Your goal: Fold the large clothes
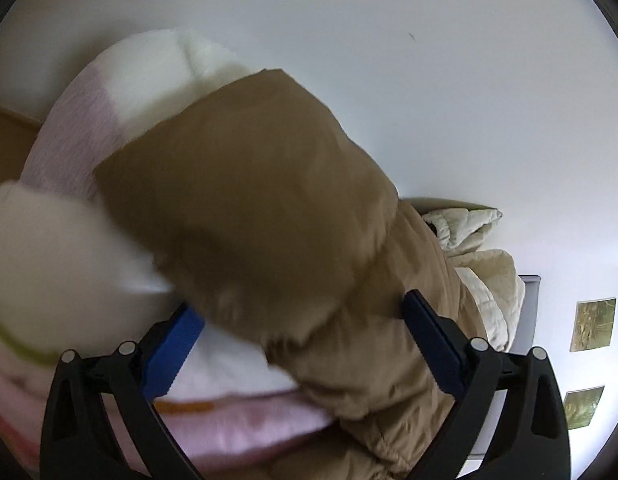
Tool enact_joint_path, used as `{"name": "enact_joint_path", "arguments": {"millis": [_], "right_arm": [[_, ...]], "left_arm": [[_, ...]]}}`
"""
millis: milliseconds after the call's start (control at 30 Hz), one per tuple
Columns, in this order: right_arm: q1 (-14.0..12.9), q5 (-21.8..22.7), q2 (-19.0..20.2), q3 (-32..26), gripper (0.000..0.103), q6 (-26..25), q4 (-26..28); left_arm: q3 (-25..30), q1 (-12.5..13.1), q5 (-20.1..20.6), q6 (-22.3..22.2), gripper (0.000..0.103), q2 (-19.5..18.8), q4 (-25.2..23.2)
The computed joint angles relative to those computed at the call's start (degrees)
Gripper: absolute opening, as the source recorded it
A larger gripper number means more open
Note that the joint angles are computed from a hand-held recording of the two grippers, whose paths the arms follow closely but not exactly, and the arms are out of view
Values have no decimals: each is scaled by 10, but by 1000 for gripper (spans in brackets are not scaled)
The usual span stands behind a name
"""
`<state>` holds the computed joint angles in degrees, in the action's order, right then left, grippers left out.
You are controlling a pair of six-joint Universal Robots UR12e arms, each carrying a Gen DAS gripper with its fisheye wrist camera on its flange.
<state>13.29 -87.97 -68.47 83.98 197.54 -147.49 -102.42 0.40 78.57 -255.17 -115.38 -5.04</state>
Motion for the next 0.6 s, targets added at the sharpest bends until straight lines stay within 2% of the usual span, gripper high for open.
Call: {"name": "enact_joint_path", "arguments": {"millis": [33, 67, 100, 133, 167, 233, 267, 333, 467, 500, 600], "right_arm": [[0, 0, 1, -2, 89, -2, 7], [0, 0, 1, -2, 89, -4, 10], [1, 0, 1, -2, 89, -6, 12], [1, 1, 2, -3, 89, -6, 16], [1, 2, 2, -3, 89, -5, 16], [0, 1, -1, 4, 89, -4, 8], [0, -1, -2, 6, 89, -4, 6], [-1, -7, -6, 13, 89, 2, 2], [-7, -20, -25, 41, 89, 39, -16], [-9, -24, -30, 48, 89, 51, -18], [-15, -54, -50, 72, 89, 86, -20]], "left_arm": [[5, 1, 4, 6, 81, -1, -10], [8, 0, 8, 11, 65, -2, -15], [18, -1, 21, 34, 54, 0, -43], [30, -1, 37, 64, 34, 3, -72], [41, -7, 58, 96, 22, 3, -85], [66, -22, 114, 181, 16, 5, -106], [79, -28, 135, 229, 15, 5, -98], [100, -39, 150, 288, 14, 4, -81], [152, -66, 129, 427, 14, 0, -7], [179, -78, 114, 480, 14, -6, 6], [237, -108, 87, 596, 14, -22, 6]]}}
